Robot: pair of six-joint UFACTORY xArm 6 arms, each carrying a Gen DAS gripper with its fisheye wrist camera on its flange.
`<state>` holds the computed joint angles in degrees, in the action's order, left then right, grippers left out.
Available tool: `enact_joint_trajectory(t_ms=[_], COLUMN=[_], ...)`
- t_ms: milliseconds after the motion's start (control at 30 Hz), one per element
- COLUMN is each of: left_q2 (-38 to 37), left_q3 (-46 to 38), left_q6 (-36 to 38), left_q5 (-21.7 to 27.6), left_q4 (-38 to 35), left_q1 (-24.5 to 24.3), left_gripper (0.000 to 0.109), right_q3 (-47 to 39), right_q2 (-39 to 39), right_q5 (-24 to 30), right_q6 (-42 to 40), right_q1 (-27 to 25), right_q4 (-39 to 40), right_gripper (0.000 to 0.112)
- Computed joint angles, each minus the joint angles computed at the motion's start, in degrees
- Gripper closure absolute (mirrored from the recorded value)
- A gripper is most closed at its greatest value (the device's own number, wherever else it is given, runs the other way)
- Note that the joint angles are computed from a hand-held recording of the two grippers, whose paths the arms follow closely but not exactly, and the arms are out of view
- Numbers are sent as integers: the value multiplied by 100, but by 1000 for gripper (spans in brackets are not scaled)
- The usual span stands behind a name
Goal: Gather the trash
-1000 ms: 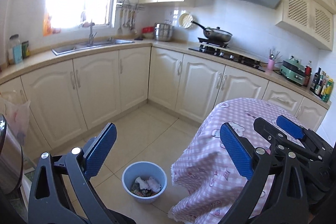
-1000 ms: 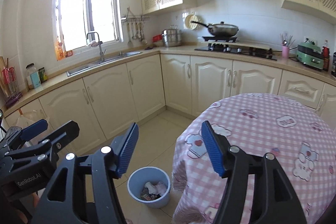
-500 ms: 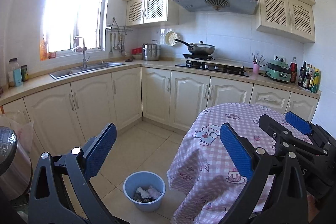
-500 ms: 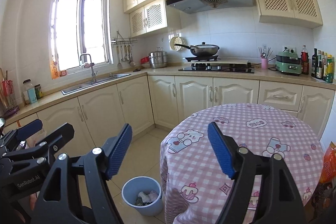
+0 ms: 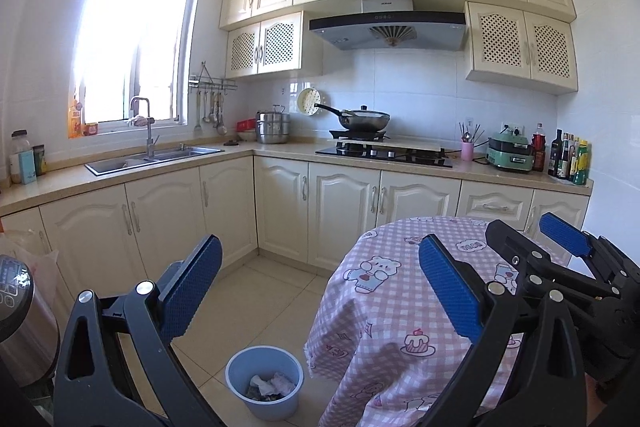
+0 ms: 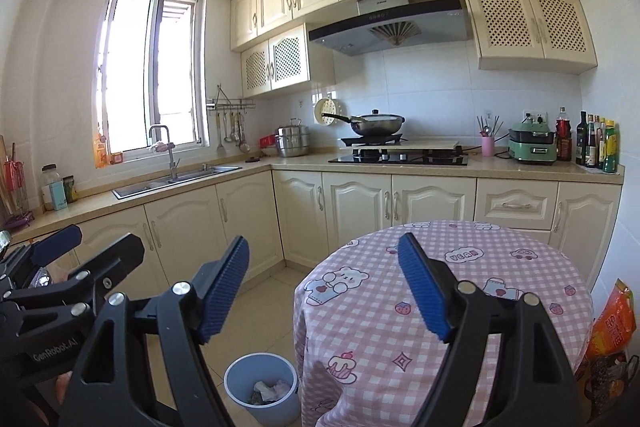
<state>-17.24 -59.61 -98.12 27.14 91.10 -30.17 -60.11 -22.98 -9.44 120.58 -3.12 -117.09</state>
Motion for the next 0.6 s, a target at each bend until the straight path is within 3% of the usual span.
enact_joint_trajectory(t_ms=[100,267,400,600], left_q2=[-7,0,-11,-25], left_q3=[7,5,19,34], left_q6=[-6,-34,-24,-54], left_q5=[92,191,212,264], left_q4=[69,148,144,195], left_q1=[-59,-76,-95,-140], left_gripper=[13,13,13,13], right_q3=[-188,-251,-211,5], right_q2=[11,-4,-54,-184], right_q5=[30,82,140,262], right_q6=[1196,1932,2107,1626], right_q1=[136,223,221,186], right_q4=[-1133,-1830,-1982,-1524], right_gripper=[37,36,36,35])
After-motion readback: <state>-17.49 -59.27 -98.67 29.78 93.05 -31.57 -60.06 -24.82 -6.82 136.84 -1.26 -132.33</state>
